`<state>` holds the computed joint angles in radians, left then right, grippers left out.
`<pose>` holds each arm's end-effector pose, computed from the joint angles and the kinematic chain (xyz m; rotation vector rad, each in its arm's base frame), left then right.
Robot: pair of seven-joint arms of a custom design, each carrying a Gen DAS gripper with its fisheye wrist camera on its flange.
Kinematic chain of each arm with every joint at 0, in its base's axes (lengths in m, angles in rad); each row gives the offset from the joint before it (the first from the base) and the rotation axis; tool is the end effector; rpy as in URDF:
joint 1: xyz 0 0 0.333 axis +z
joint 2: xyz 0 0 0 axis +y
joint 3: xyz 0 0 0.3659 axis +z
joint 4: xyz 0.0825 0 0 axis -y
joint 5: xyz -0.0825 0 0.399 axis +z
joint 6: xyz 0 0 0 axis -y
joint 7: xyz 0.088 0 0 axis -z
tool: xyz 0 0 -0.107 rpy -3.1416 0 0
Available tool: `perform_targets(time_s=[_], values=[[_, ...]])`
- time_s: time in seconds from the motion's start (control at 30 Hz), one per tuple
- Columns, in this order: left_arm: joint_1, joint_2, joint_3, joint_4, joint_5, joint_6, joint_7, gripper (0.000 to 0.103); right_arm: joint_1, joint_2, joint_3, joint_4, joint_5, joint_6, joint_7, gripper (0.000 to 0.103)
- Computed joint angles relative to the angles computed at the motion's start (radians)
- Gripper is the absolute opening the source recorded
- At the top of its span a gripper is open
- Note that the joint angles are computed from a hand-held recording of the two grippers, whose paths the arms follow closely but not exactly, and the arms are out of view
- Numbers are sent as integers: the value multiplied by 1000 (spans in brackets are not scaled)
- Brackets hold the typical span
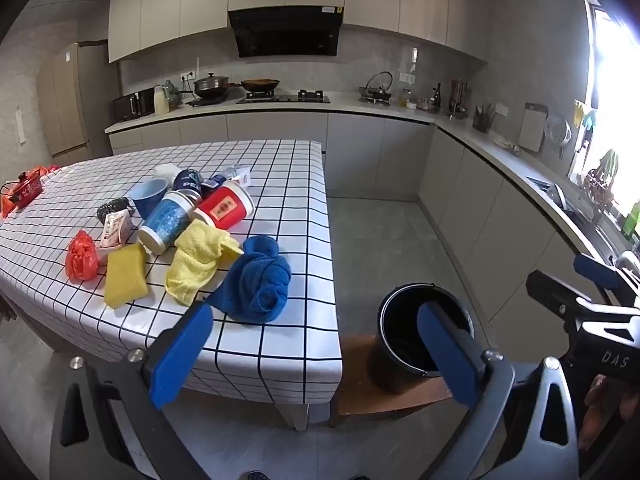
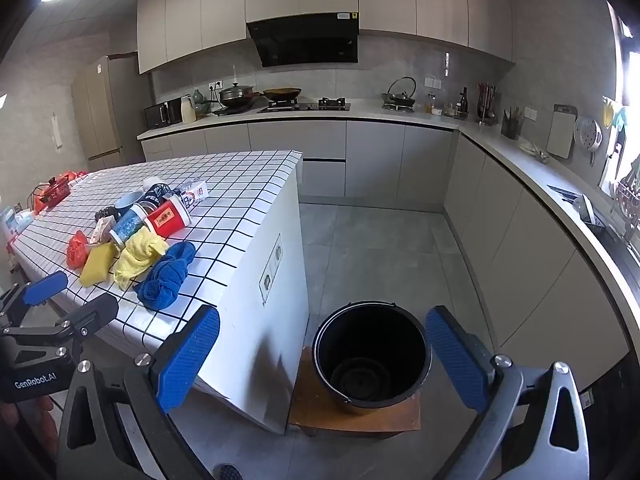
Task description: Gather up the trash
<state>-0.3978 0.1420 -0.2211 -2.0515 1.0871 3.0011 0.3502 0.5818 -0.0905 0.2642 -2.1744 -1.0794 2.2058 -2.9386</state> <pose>0.4721 -0.4075 0.4802 -1.3830 2.0987 -1.0449 0.3824 0.3918 0.4999 -1.4465 1.9464 -0.9691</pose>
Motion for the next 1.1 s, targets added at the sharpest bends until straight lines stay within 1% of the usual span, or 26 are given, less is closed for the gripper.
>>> perform_targets(time_s=[0.23, 1.1], values=[[-6, 4, 1, 10, 13, -3, -9, 103, -1, -5, -1, -2, -6, -2, -2, 103], [-13, 14, 3, 23, 1, -9, 11, 103, -9, -12, -3, -4, -1, 6, -8, 103]])
